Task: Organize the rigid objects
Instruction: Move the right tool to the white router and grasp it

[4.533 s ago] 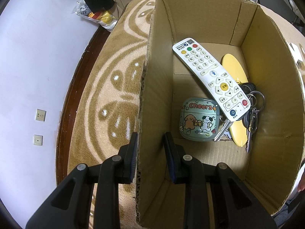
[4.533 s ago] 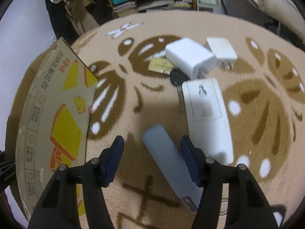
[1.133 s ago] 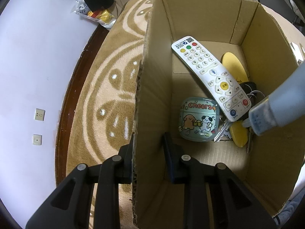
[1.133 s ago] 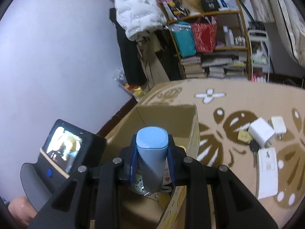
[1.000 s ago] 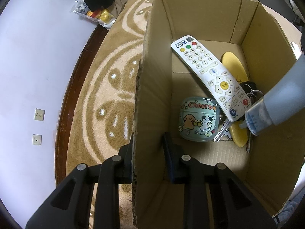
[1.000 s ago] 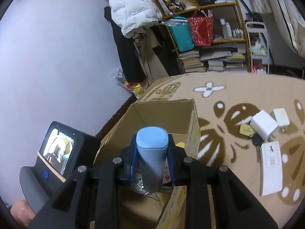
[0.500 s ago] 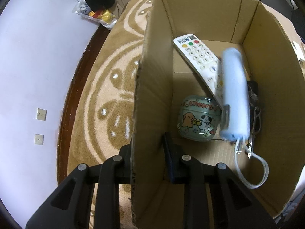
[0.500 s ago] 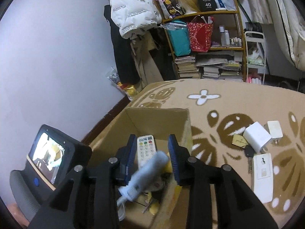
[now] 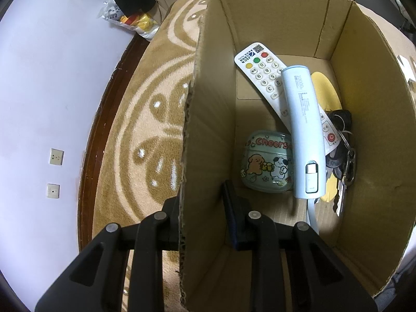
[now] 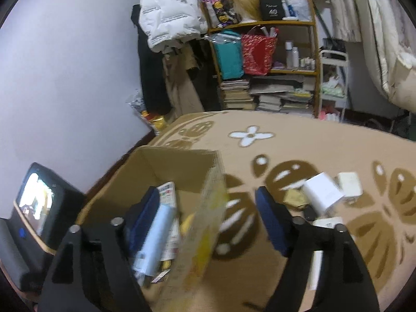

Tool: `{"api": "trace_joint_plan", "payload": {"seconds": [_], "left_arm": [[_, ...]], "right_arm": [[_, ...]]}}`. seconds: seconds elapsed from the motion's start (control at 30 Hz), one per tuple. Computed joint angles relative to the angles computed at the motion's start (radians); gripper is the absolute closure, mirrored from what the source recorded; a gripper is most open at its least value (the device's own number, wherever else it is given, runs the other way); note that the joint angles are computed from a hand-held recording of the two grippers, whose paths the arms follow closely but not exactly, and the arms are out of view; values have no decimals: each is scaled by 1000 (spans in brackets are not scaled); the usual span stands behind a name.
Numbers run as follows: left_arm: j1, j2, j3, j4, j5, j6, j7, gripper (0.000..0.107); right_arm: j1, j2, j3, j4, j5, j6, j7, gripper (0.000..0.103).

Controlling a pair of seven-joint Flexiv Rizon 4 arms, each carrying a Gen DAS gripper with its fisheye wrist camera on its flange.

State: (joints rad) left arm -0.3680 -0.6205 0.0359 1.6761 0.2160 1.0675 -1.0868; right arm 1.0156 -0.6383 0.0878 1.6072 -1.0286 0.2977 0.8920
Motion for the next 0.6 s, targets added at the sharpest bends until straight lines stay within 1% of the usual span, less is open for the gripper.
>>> {"api": "trace_joint_plan", "payload": {"seconds": [0.03,0.07,0.1,0.17,0.3,0.43,0.5,0.57,0.6], "left_arm": [[-1,0,0,-1,1,-1,0,81],[-2,0,2,-2,4,-1,-1,81],[-4,-1,3,-2,7,0,-2,81],[-4,-1,3,-2,10,3,-1,81],[4,0,-5,-1,-1,-4,7,81],[9,-1,-9,-3,-10,-7,12,81],[9,-1,-9,-3,-11,-8,13,81],[12,0,-11,-2,-15,-9,17,81],[13,-1,-11,-3,-17,-10,19,81]], "right_arm": [[4,11,4,11,15,-23,5,8],[7,20,8,21,26,-46,17,6],[9,28,13,32,39,-65,30,1],[5,51,33,62,81,-97,63,0],[-28,103,76,146,144,-73,134,0],[-51,145,112,241,198,-31,262,0],[-60,150,121,268,208,-9,301,0],[-53,151,123,293,195,-5,349,0],[-55,152,123,310,180,14,374,0]]}}
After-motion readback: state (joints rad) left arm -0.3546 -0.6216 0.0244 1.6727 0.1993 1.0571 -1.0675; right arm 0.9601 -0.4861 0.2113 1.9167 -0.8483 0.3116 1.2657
